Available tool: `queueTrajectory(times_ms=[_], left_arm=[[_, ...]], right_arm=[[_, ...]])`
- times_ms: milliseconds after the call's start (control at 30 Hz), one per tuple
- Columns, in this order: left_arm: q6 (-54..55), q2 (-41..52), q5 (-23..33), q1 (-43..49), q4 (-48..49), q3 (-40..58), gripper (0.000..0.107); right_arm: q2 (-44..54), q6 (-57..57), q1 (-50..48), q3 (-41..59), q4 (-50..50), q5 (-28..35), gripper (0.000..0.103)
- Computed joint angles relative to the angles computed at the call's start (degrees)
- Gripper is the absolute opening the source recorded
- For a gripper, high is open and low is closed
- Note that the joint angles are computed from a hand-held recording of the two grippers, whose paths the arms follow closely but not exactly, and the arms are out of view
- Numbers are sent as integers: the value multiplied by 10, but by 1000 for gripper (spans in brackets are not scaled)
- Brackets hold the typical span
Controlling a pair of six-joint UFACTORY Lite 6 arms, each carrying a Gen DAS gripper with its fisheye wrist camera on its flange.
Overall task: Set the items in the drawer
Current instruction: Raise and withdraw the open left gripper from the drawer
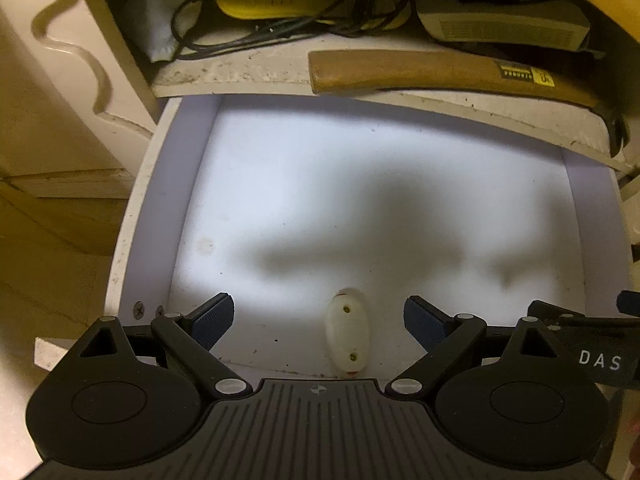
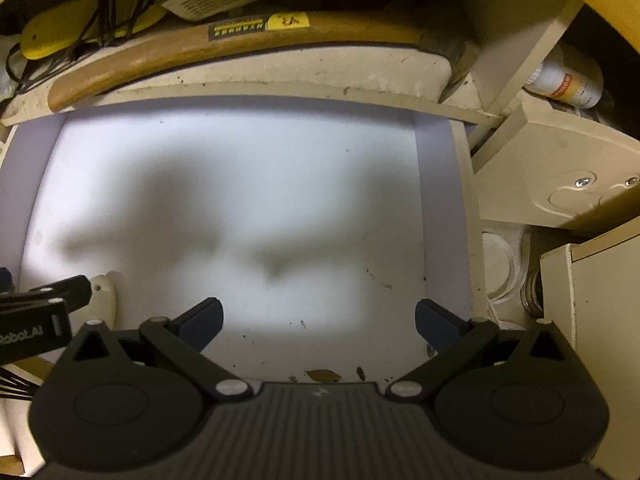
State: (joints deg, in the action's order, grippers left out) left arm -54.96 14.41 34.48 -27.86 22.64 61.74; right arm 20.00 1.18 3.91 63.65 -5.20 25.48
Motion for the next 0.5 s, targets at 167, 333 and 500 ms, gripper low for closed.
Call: queueTrajectory(times_ms=[167, 333, 500], left_arm=[[-18, -30, -7, -6, 16, -20, 94], [-37, -69, -16, -17, 43, -40, 94], [-54, -114, -17, -24, 58, -63, 94]], right_arm=[[-26, -12, -8, -12, 15, -1, 103], [-68, -30, -16, -41, 38, -9, 103], [-110, -39, -16, -65, 48, -19, 103]])
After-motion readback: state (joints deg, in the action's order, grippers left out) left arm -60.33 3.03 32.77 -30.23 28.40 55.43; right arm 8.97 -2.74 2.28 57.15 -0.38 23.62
